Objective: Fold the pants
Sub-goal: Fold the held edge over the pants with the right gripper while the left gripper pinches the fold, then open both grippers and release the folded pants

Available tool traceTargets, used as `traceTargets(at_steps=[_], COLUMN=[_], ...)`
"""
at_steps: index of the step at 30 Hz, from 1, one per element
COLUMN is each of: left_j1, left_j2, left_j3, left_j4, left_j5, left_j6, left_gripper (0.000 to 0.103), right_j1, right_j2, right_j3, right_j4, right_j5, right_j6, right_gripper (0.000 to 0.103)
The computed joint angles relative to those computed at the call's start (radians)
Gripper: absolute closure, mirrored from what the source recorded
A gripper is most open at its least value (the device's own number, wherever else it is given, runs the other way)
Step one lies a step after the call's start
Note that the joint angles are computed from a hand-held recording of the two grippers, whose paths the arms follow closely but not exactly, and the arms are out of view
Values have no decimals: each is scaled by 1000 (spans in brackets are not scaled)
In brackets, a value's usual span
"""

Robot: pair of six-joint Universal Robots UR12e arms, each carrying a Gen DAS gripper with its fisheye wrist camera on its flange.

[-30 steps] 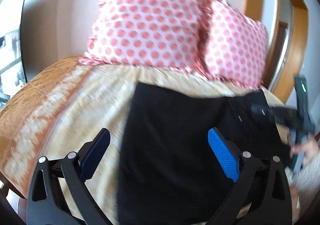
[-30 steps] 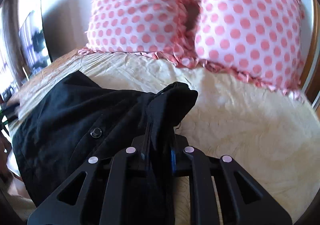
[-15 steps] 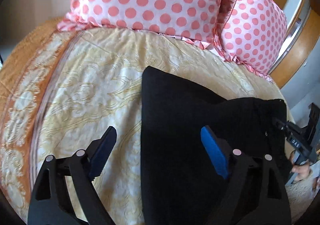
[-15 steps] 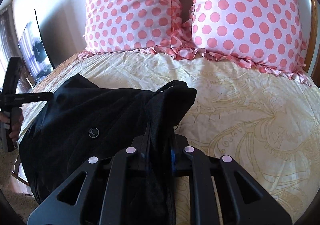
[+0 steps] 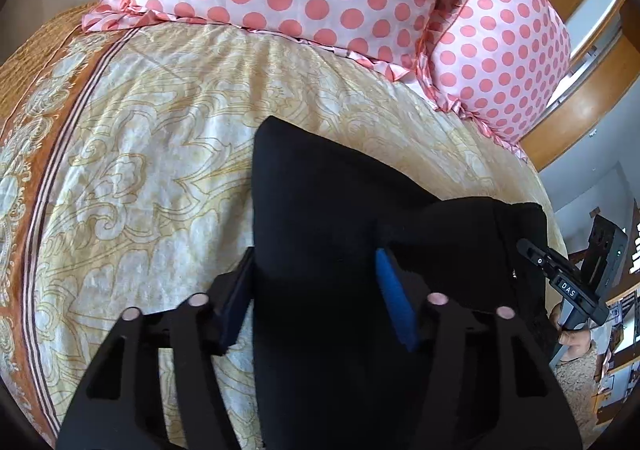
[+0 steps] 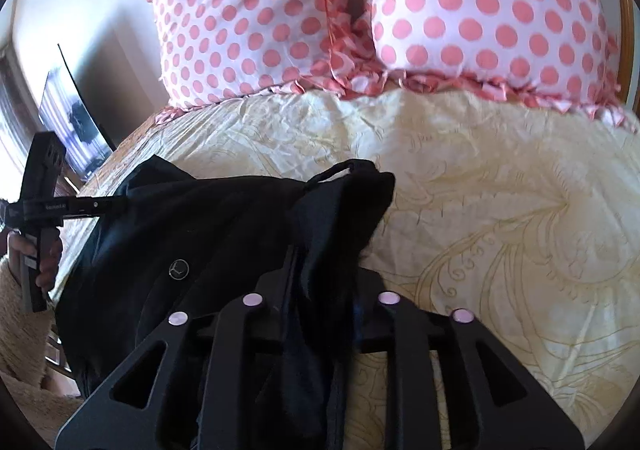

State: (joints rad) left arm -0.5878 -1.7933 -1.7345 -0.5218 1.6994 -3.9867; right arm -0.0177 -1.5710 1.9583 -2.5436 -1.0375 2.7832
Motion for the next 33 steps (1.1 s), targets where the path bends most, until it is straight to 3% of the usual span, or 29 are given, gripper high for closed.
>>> traceTargets(at_steps=[3,5,7,8,15,19,28,30,33], left_j1=[-5,-17,-24,-26,-20,2,47,66,92], left_j2=[2,0,1,1,1,-15,-127,-147,-176], left_j3=[-4,-1,-1,-1,28,72,264,285,306], left_j4=[0,-5,7,14,-15,-47,-103,-119,-198], left_j5=[26,73,100,104,117,126,269,258,207], left_j6=[-5,-7,6,13,33,49,139,126,80], left_gripper=[61,75,92,94,95,95,95,95,94], right_j1=[-15,-25,-24,-22,-12,22,84,87,111], right_j2=[8,7,0,-2,18,66,219,255,287], right_j3=[-8,-5,5,6,-42,-106,-268,-304,-341], right_j4=[39,41,9,1,7,-20,-178,-148,-29], right_j5=[47,83,88,82,99,55,-22,-24,-133], right_j6=[17,14,4,1,16,47,211,253,266], right_gripper=[72,84,87,87,89,89,89,89,89])
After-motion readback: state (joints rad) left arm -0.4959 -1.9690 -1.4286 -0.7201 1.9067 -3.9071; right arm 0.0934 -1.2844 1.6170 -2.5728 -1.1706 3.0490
